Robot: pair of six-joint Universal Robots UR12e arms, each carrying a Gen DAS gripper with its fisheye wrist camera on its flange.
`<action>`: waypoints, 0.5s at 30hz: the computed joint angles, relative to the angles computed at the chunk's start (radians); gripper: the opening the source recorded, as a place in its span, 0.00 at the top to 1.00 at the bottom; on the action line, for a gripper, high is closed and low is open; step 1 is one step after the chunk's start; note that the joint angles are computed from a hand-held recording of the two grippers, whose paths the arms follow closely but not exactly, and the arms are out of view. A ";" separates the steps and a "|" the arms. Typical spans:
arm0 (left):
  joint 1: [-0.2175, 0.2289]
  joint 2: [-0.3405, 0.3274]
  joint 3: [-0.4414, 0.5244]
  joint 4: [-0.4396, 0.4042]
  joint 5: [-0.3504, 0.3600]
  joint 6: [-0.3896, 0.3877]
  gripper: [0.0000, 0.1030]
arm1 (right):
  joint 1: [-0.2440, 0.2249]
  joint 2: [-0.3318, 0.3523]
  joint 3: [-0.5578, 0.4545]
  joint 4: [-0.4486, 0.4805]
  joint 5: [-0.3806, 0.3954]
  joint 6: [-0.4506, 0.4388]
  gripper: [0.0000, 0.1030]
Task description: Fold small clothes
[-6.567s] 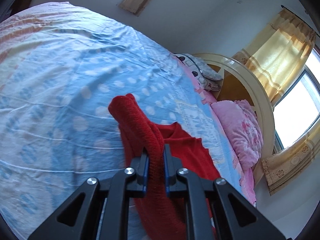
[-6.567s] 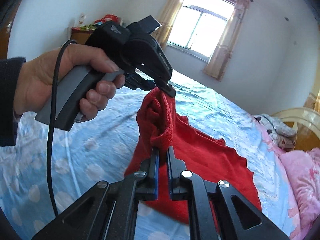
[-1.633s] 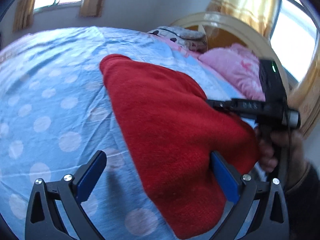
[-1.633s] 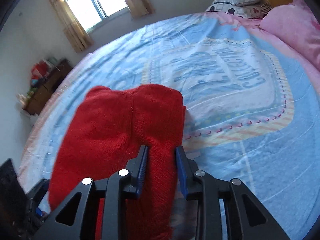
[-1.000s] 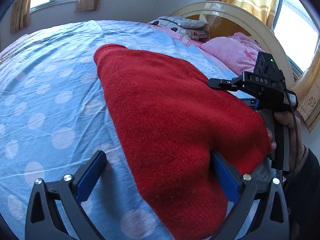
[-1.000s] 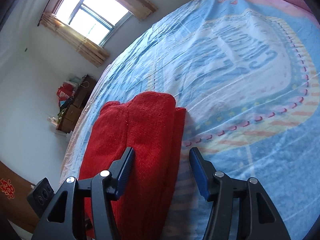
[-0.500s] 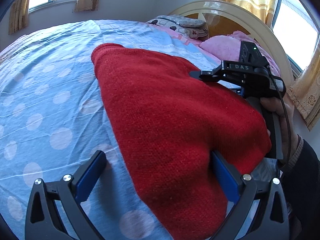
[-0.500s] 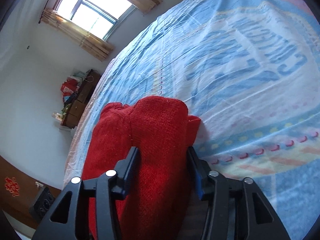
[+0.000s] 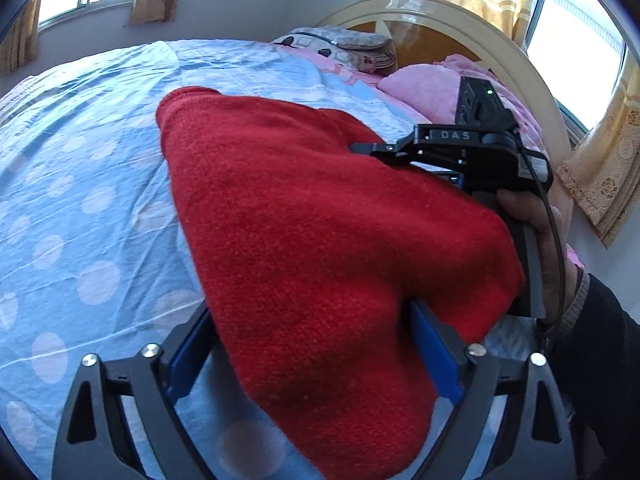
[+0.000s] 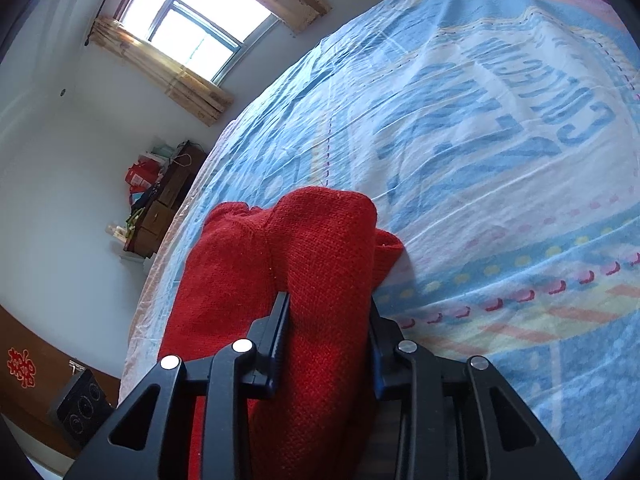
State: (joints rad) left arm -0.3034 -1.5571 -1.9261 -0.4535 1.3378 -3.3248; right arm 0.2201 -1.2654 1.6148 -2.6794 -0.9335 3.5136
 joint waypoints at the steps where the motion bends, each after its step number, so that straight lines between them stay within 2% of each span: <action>1: 0.001 0.001 -0.002 0.004 -0.010 0.004 0.17 | -0.001 -0.002 0.002 0.000 0.000 -0.002 0.67; 6: 0.008 0.001 -0.003 0.011 -0.043 0.004 0.27 | 0.010 -0.009 0.000 0.017 -0.044 -0.023 0.68; 11: 0.007 0.006 -0.002 0.005 -0.047 -0.017 0.38 | 0.027 -0.016 -0.008 0.037 -0.110 -0.030 0.69; 14: 0.006 0.013 -0.001 -0.012 -0.043 -0.043 0.48 | 0.044 -0.032 0.000 0.027 -0.166 -0.039 0.72; 15: 0.005 0.017 -0.001 -0.013 -0.038 -0.044 0.55 | 0.048 -0.035 0.001 0.021 -0.175 -0.037 0.72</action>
State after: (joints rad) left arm -0.2985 -1.5405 -1.9276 -0.4663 1.3002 -3.3690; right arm 0.2679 -1.3000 1.6160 -2.6583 -1.1087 3.4764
